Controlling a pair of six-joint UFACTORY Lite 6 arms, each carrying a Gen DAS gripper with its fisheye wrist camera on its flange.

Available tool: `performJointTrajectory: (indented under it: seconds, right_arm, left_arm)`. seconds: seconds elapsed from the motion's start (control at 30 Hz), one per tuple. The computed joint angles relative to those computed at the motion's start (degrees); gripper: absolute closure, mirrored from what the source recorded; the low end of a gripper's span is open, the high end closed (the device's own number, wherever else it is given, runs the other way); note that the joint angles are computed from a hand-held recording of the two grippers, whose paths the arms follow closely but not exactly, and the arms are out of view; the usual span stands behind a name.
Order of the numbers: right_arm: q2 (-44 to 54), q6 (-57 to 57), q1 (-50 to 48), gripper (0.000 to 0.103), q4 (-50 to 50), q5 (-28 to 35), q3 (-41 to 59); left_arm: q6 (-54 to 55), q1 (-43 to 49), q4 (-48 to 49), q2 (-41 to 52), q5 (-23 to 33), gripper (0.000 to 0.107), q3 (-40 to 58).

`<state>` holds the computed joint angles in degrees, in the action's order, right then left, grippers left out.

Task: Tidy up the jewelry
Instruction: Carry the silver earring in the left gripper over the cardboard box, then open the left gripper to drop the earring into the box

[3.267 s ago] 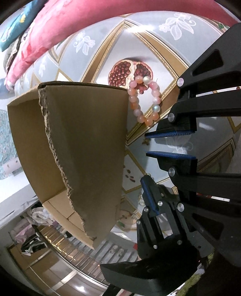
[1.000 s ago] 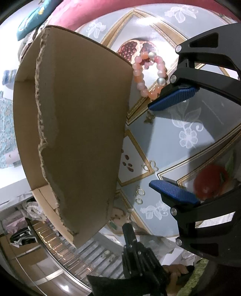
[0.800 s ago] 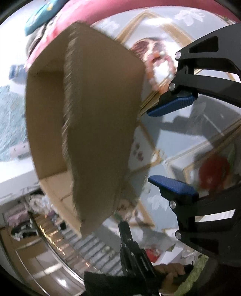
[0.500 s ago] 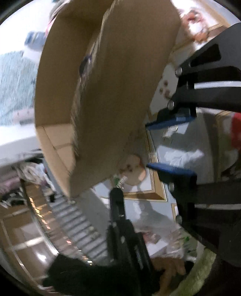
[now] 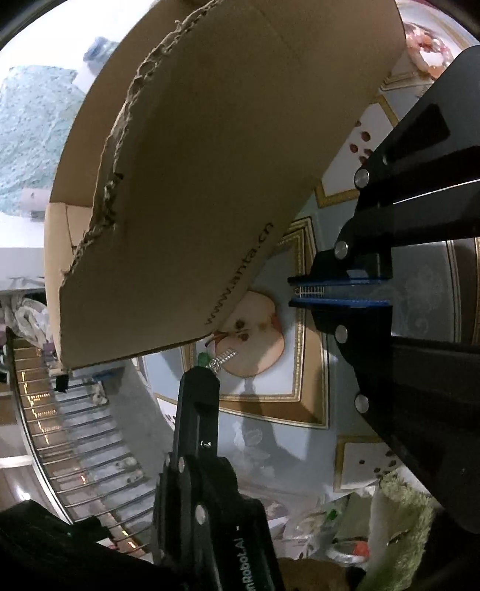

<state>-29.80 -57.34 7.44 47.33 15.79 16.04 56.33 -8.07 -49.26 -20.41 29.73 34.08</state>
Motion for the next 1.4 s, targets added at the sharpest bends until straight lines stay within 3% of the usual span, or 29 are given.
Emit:
performJointTrajectory:
  seconds: [0.2,0.43,0.57,0.63,0.77,0.83,0.9,1.0,1.1,1.23,1.4]
  right_arm:
    - [-0.3,-7.0,-5.1,0.101,4.3,3.8,0.3]
    - [-1.6,-7.9,-5.9,0.101,5.9,4.7,-0.3]
    - [-6.7,-7.4,-9.4,0.101,3.9,8.7,-1.2]
    - [-9.7,-8.6,-12.4,0.101,4.3,12.2,-1.8]
    - [-16.9,-15.3,-24.8,0.101,7.3,26.2,-0.7]
    - [-19.0,-18.1,-30.2,0.101,8.9,31.2,1.1]
    - [-19.3,-20.5,-34.5,0.101,10.8,34.5,3.6]
    - [-17.8,-23.0,-40.2,0.101,13.1,37.2,7.4]
    - [-12.1,-24.9,-43.3,0.101,15.2,34.5,11.4]
    - [0.2,-20.5,-39.6,0.101,13.5,23.9,18.8]
    - [10.8,-18.4,-37.5,0.098,12.4,17.0,22.8]
  left_arm:
    - [0.5,0.4,-0.2,0.6,0.1,0.107,0.4]
    - [0.8,0.9,-0.3,-0.8,-0.2,0.107,-0.5]
    - [-0.8,1.3,0.8,-3.5,0.6,0.107,-1.2]
    - [-0.7,2.6,0.5,-5.2,2.4,0.107,-1.0]
    - [-1.6,4.8,0.2,-9.2,7.4,0.107,1.2]
    - [-0.3,7.0,-2.5,-10.1,12.5,0.107,4.5]
    - [2.2,9.0,-7.1,-9.7,17.4,0.107,8.4]
    - [3.9,6.3,-10.3,-7.2,17.3,0.107,14.1]
    - [3.5,-0.7,-10.9,-1.5,12.0,0.107,19.5]
    - [2.7,-9.3,-10.5,10.7,3.9,0.107,26.4]
    - [-6.9,-14.9,-3.2,25.4,-0.4,0.106,36.2]
